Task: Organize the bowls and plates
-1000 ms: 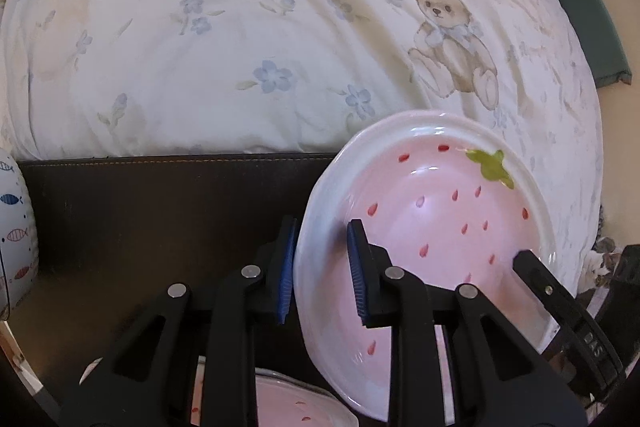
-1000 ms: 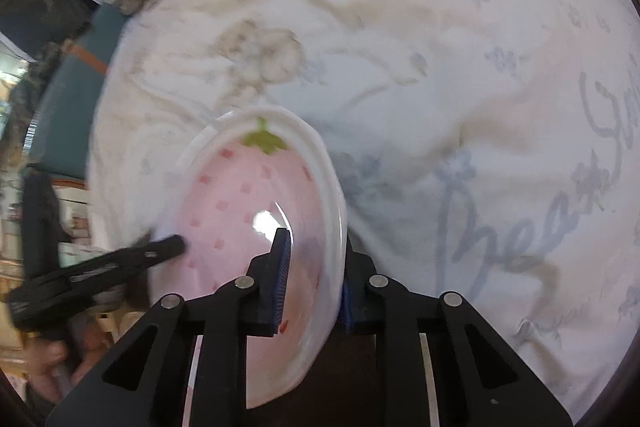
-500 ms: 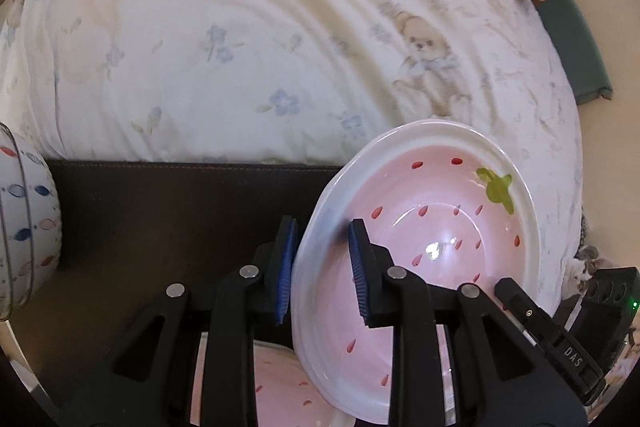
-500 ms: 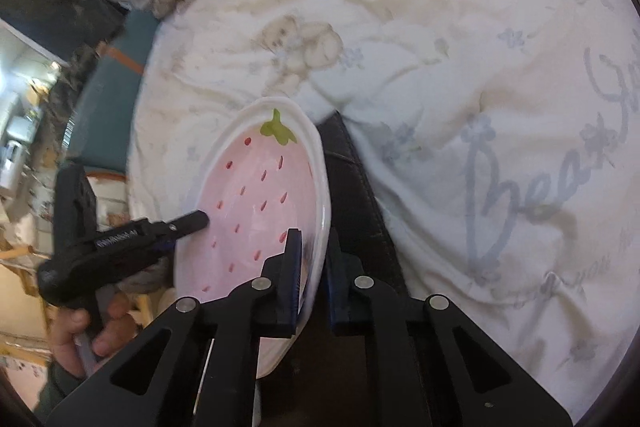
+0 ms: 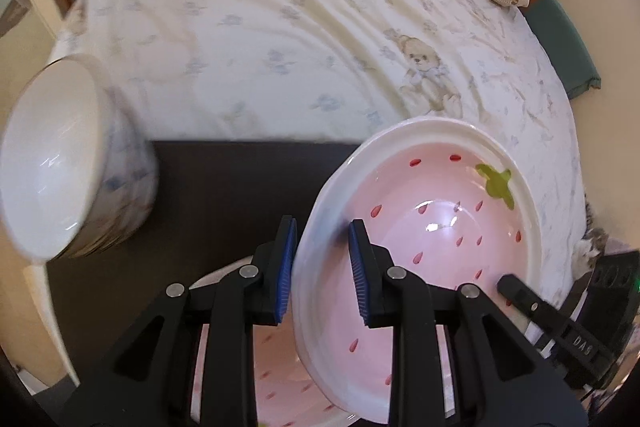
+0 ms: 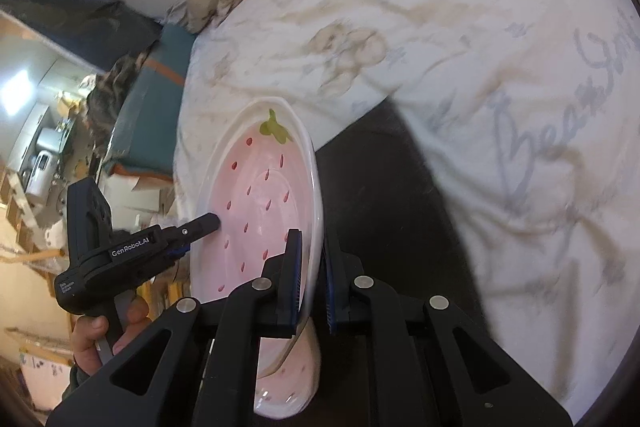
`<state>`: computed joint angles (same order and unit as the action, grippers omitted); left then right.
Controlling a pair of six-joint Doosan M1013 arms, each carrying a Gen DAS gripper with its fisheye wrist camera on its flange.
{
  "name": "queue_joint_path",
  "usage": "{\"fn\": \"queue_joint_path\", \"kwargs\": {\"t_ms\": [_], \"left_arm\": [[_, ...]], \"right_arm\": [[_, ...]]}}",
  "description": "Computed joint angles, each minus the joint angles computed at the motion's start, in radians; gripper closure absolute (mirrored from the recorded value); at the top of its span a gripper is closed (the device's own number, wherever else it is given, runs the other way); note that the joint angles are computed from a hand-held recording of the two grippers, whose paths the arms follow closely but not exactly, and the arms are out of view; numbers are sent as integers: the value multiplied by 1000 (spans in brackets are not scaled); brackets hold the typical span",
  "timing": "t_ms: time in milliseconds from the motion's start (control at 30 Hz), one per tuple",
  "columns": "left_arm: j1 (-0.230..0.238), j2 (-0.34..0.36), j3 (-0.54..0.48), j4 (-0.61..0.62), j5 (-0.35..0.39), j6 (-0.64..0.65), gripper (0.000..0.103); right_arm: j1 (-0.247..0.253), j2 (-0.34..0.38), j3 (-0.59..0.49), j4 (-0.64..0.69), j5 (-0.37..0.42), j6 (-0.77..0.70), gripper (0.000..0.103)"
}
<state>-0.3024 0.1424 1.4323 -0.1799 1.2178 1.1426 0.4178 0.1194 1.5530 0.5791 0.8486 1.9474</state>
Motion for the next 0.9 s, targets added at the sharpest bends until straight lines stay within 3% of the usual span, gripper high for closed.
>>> {"fn": "queue_joint_path", "kwargs": {"t_ms": [200,400,900], "left_arm": [[23,-109,118,19,-9,-3,81],[46,-170,200,19,-9,-18,81],[31,-158,226,86,12,-43,81]], "right_arm": [[53,-13,20,63,-3,-59,92],[110,-15,40,43,28,-58,92],[154,32,11,-45,79,9,92]]}}
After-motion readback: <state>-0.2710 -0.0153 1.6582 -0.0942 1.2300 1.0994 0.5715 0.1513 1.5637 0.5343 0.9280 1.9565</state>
